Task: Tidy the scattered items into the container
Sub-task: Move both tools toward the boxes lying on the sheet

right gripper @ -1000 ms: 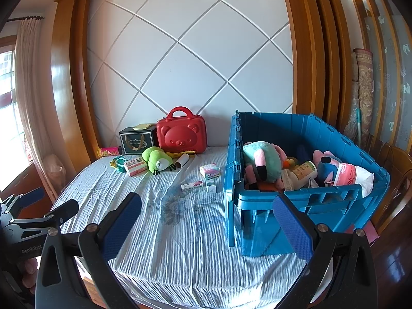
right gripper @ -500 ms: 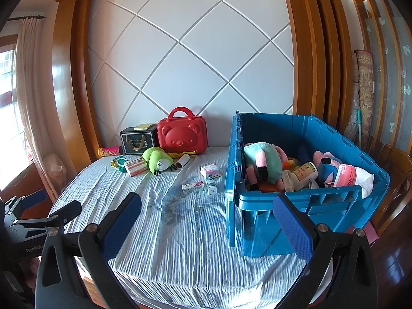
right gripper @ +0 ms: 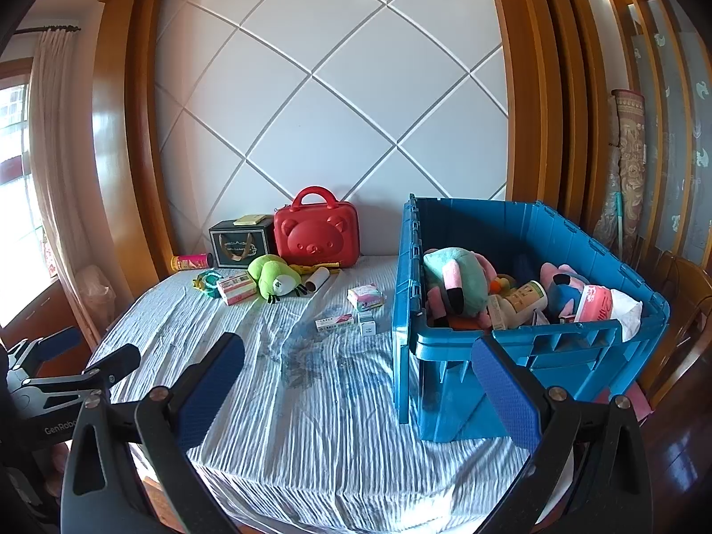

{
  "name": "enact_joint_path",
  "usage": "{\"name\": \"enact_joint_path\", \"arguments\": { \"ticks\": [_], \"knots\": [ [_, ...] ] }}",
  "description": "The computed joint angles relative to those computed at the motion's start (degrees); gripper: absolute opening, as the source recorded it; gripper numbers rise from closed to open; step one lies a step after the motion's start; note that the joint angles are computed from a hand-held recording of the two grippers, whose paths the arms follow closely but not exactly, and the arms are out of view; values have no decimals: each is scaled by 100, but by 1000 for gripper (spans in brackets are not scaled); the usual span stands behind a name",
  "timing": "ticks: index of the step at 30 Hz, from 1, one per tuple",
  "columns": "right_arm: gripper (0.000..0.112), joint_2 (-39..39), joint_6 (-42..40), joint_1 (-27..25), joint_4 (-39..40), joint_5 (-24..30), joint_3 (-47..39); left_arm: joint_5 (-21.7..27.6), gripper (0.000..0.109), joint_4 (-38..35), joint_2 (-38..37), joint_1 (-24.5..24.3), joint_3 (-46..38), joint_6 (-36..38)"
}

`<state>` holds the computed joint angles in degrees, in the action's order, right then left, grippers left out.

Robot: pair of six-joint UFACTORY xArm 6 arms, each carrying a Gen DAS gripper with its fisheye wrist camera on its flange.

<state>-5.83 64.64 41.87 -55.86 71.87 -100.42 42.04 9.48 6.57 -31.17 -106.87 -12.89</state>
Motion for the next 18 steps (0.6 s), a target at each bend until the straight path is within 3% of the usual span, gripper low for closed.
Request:
{"name": "enact_joint_path", "arguments": {
  "ticks": [18],
  "knots": [
    [103,242,283,509,-327,400,-218,-161,102,-387,-378,289,524,408]
  ]
}}
